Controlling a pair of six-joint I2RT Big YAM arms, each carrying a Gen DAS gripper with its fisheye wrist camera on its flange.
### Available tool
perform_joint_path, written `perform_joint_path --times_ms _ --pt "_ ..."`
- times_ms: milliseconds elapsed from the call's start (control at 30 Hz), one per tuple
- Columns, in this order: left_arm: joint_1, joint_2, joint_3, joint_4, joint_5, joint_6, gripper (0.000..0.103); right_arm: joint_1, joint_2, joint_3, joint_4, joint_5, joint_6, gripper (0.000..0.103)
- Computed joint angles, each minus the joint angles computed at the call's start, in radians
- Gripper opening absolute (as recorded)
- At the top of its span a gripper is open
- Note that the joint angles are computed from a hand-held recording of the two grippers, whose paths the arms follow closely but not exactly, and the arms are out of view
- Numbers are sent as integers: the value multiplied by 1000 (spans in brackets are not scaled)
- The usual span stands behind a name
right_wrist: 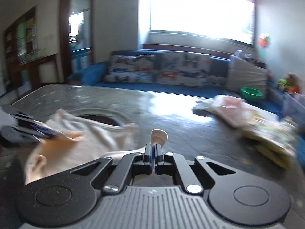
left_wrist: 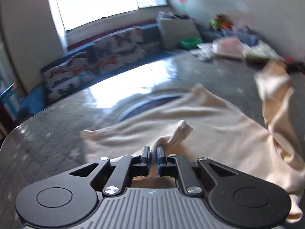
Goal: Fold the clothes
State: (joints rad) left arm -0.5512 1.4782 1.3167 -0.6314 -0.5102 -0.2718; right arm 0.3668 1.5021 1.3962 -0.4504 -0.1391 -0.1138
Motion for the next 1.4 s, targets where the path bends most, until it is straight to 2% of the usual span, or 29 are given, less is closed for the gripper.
perform_joint_path --times_ms 133,200,300,400,467,533,600,700,767,867,933,1033,1100,1167,1267,1400 --pt "9 -128 -86 -8 -112 -159 8 -62 -55 -76 24 60 30 2" --pt "10 -200 -133 -40 -169 -246 8 -92 -75 -106 24 81 56 2" --pt "0 -310 -203 -123 -245 -399 8 -124 -95 -146 23 135 54 2" --pt "-28 -389 -261 -258 -306 -581 8 -141 -111 -176 9 127 44 6" --pt "-44 -414 -290 -348 -329 -686 8 -134 -121 -181 -2 100 43 7" --pt "-55 -434 -316 -418 -332 -773 7 -112 -140 -184 -13 41 40 13" --pt "-65 -443 -332 -465 -327 -830 7 -77 -146 -174 -37 -29 7 23" --pt "-88 -427 -326 -537 -350 -886 7 -29 -146 -153 -94 -138 -49 27" --pt "-121 -420 -314 -557 -367 -896 7 26 -148 -147 -160 -235 -132 32" --pt "-169 -409 -294 -547 -381 -860 9 90 -141 -142 -235 -306 -236 36" --pt "-212 -425 -300 -485 -366 -782 13 132 -137 -145 -266 -323 -299 36" --pt "-283 -422 -305 -348 -329 -610 17 171 -127 -143 -288 -313 -355 36" --pt "-307 -407 -308 -242 -259 -521 22 189 -123 -148 -291 -300 -372 36" --pt "-308 -370 -305 -165 -163 -456 22 205 -121 -159 -272 -271 -384 36" --pt "-298 -298 -278 -128 -88 -408 22 219 -120 -167 -259 -254 -370 36" --pt "-263 -251 -269 -94 -9 -415 22 232 -120 -179 -236 -232 -355 36"
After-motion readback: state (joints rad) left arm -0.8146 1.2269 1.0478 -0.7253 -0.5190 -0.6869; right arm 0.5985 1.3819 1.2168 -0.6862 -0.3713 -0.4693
